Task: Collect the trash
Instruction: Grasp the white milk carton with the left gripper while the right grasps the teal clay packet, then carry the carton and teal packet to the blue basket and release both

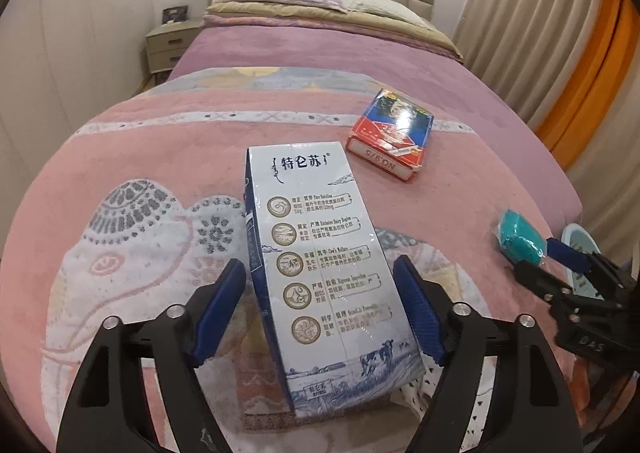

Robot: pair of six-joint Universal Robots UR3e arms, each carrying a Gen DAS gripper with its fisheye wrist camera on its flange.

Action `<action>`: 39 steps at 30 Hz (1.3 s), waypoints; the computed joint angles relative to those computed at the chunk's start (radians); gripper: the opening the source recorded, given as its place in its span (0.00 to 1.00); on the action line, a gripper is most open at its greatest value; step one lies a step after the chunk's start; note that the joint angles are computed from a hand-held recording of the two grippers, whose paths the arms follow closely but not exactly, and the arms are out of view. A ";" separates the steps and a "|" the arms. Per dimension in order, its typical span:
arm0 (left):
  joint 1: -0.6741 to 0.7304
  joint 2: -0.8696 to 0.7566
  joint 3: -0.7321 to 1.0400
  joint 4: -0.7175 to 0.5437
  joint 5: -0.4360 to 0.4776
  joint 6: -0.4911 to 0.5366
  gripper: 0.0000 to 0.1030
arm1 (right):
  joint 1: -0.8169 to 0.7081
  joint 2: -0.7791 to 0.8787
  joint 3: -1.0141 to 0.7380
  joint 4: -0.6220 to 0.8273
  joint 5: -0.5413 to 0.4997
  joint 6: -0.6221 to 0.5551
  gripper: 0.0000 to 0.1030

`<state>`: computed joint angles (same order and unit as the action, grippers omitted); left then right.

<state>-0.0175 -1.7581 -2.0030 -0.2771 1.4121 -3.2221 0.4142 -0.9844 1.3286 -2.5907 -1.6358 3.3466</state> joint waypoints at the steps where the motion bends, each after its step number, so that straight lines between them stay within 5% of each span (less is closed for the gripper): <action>1: 0.003 -0.002 0.000 -0.002 -0.003 0.003 0.63 | 0.000 0.015 -0.026 0.026 0.004 -0.003 0.72; 9: 0.037 0.038 -0.042 0.047 -0.025 -0.016 0.57 | 0.018 0.074 -0.105 0.045 -0.018 -0.010 0.70; 15: 0.046 0.117 -0.081 0.074 -0.053 -0.014 0.57 | 0.030 0.082 -0.119 0.047 -0.022 -0.009 0.41; 18: 0.039 0.162 -0.098 0.076 -0.070 -0.007 0.57 | 0.025 0.035 -0.043 -0.014 0.004 0.014 0.39; 28: -0.135 0.209 -0.012 0.071 -0.095 -0.048 0.57 | -0.002 -0.277 0.289 -0.156 -0.068 0.111 0.39; 39: -0.421 -0.087 0.356 0.028 -0.116 -0.111 0.57 | -0.164 -0.727 0.668 -0.138 -0.145 0.174 0.39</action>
